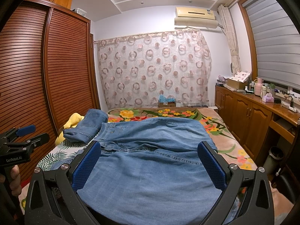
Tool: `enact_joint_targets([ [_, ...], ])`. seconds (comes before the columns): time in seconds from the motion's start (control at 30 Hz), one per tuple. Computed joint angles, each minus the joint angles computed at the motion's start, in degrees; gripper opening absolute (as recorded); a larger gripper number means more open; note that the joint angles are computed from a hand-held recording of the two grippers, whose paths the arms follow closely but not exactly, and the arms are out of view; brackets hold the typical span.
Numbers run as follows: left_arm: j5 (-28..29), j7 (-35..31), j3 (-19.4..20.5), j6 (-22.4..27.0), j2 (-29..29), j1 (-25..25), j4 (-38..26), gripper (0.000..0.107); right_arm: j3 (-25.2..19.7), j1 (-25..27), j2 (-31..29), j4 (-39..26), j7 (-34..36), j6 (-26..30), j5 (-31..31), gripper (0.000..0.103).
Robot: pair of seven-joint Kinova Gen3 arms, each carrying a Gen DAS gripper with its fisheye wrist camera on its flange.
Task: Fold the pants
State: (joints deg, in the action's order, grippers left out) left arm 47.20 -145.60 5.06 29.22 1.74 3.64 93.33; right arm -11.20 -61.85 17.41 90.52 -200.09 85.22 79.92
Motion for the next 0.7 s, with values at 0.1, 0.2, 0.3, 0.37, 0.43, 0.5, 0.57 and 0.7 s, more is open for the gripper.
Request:
enact_joint_targets([
  [0.1, 0.5, -0.6, 0.0, -0.2, 0.1, -0.1, 0.2, 0.090, 0.0, 0.1, 0.0, 0.0, 0.2, 0.0, 0.1, 0.102],
  [0.2, 0.4, -0.5, 0.0, -0.1, 0.1, -0.1, 0.1, 0.090, 0.0, 0.0, 0.0, 0.0, 0.1, 0.1, 0.1, 0.102],
  [0.3, 0.5, -0.6, 0.0, -0.1, 0.2, -0.1, 0.1, 0.090, 0.0, 0.0, 0.1, 0.1, 0.1, 0.2, 0.2, 0.102],
  [0.37, 0.3, -0.4, 0.0, 0.0, 0.1, -0.1, 0.1, 0.090, 0.0, 0.0, 0.1, 0.2, 0.1, 0.1, 0.3, 0.102],
  [0.43, -1.2, 1.3, 0.0, 0.6, -0.3, 0.2, -0.2, 0.090, -0.1, 0.1, 0.0, 0.4, 0.1, -0.2, 0.0, 0.102],
  [0.5, -3.1, 3.5, 0.0, 1.1, -0.5, 0.6, -0.6, 0.090, -0.1, 0.4, -0.1, 0.6, 0.0, -0.6, -0.3, 0.102],
  [0.57, -4.1, 4.5, 0.0, 1.7, -0.5, 0.8, -0.9, 0.090, -0.1, 0.6, -0.2, 0.6, 0.1, -1.0, -0.5, 0.102],
  [0.7, -5.4, 5.6, 0.1, 2.3, 0.1, 1.0, -1.1, 0.090, -0.1, 1.0, -0.4, 0.9, 0.4, -1.6, -0.9, 0.102],
])
